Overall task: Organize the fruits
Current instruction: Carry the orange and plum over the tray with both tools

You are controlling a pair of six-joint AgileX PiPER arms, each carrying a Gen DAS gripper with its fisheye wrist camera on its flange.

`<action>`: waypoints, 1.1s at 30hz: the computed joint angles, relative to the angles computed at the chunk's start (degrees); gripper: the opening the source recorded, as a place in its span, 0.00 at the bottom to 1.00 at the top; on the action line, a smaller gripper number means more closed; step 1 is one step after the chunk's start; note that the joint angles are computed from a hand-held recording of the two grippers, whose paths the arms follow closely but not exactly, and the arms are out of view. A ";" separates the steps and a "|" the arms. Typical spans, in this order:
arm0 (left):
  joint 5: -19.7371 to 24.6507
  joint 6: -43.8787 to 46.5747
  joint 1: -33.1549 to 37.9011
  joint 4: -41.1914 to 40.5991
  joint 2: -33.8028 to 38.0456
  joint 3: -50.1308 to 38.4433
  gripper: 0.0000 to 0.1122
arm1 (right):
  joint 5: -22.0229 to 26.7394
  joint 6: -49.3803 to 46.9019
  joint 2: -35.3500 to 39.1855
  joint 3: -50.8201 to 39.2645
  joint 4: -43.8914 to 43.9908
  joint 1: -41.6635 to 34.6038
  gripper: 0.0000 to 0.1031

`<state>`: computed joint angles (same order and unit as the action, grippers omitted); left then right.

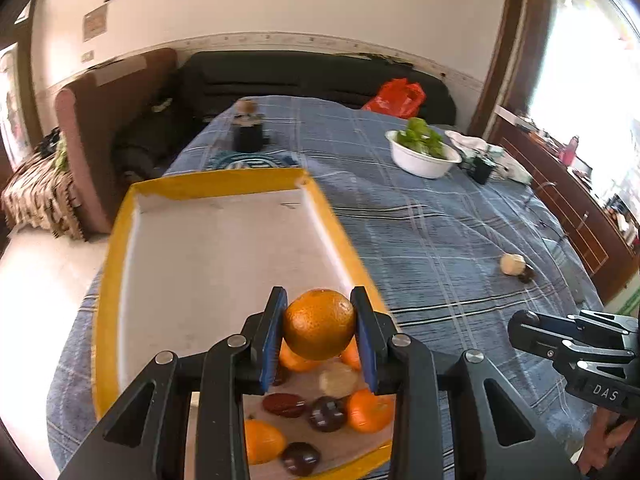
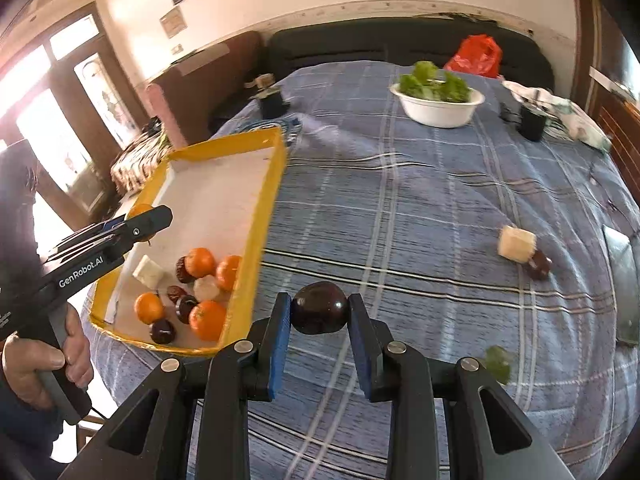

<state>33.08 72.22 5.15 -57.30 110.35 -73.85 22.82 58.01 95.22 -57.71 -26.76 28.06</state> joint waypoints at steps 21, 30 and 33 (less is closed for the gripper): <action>4.04 -12.02 7.16 9.34 7.50 -11.65 0.28 | 5.81 -27.51 15.12 -25.01 24.10 -0.79 0.31; 8.38 -21.31 4.13 17.22 15.01 -21.25 0.28 | 13.09 -32.35 27.59 -41.48 30.84 -2.08 0.31; 8.47 -21.74 3.34 18.37 16.28 -21.93 0.28 | 14.68 -32.42 30.42 -44.91 30.84 -2.30 0.31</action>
